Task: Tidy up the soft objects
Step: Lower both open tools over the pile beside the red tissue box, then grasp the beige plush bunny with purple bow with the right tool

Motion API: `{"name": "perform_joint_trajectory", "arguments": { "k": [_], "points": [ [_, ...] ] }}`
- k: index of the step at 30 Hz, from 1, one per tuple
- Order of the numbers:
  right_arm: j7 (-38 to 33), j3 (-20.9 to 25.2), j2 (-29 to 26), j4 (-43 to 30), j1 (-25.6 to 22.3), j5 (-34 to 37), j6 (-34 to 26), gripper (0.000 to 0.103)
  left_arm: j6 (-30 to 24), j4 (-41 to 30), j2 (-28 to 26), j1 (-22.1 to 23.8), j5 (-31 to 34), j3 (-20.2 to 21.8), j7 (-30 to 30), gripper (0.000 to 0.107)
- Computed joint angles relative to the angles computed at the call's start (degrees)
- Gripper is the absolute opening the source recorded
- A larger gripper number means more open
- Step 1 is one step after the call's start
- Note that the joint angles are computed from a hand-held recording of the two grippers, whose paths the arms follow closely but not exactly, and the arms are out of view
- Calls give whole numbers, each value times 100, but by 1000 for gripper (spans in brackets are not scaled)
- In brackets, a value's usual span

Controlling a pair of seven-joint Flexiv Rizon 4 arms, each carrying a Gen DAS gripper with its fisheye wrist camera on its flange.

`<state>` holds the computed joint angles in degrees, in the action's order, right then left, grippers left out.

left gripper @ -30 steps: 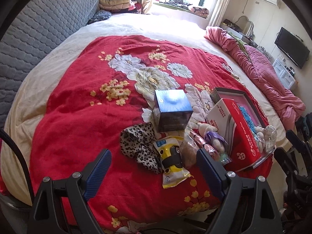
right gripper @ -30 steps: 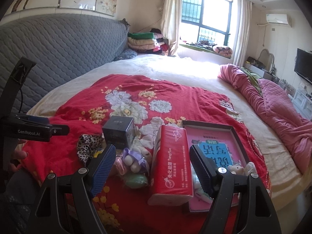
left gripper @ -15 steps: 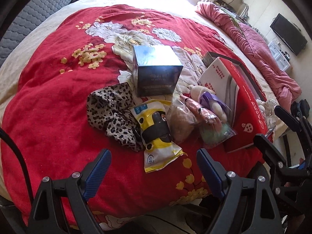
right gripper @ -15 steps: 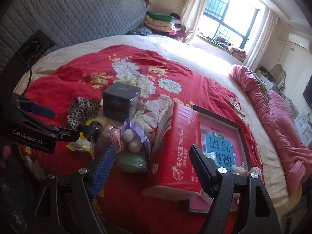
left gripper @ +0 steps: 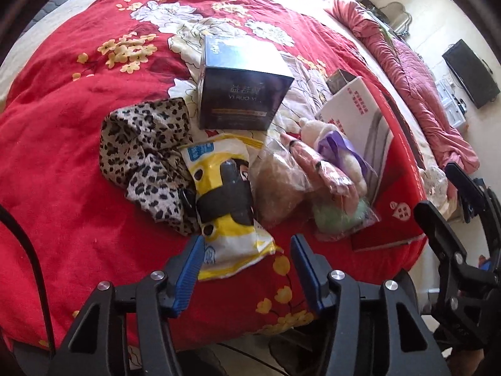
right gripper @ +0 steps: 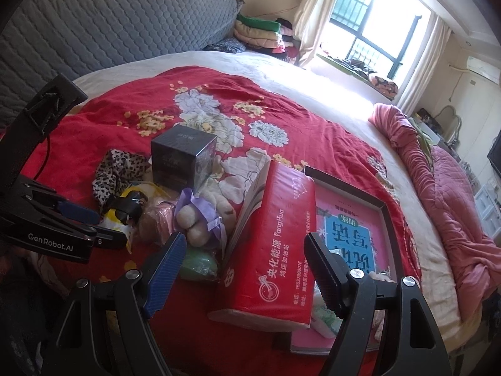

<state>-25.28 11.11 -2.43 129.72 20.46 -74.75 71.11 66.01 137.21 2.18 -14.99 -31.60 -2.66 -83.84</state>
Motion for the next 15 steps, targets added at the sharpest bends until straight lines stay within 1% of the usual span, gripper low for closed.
{"name": "perform_joint_trajectory", "arguments": {
  "k": [3, 6, 7, 9, 10, 12, 15],
  "points": [
    [-534, 21, -119, -128, 65, 187, -88, 79, -36, -140, -139, 48, 221, -34, -265, 56],
    [-1254, 65, -309, -290, 247, 338, -474, 79, -63, -217, -243, 79, 398, -54, -382, 56],
    [-1372, 55, -366, -320, 309, 273, -593, 79, -56, -219, -258, 79, 393, -61, -366, 56],
    [-1621, 38, -496, -396, 420, 256, -813, 79, -19, -193, -267, 73, 241, -70, -262, 56],
    [-1654, 8, -563, -428, 460, 182, -865, 78, 4, -168, -268, 70, 115, -70, -162, 56],
    [-1896, -15, -696, -498, 518, 290, -898, 79, 69, -116, -286, 53, -152, -81, 27, 56],
    [-1922, -109, -864, -604, 582, 195, -913, 79, 62, -47, -300, 43, -535, -87, 265, 56]
  ]
}}
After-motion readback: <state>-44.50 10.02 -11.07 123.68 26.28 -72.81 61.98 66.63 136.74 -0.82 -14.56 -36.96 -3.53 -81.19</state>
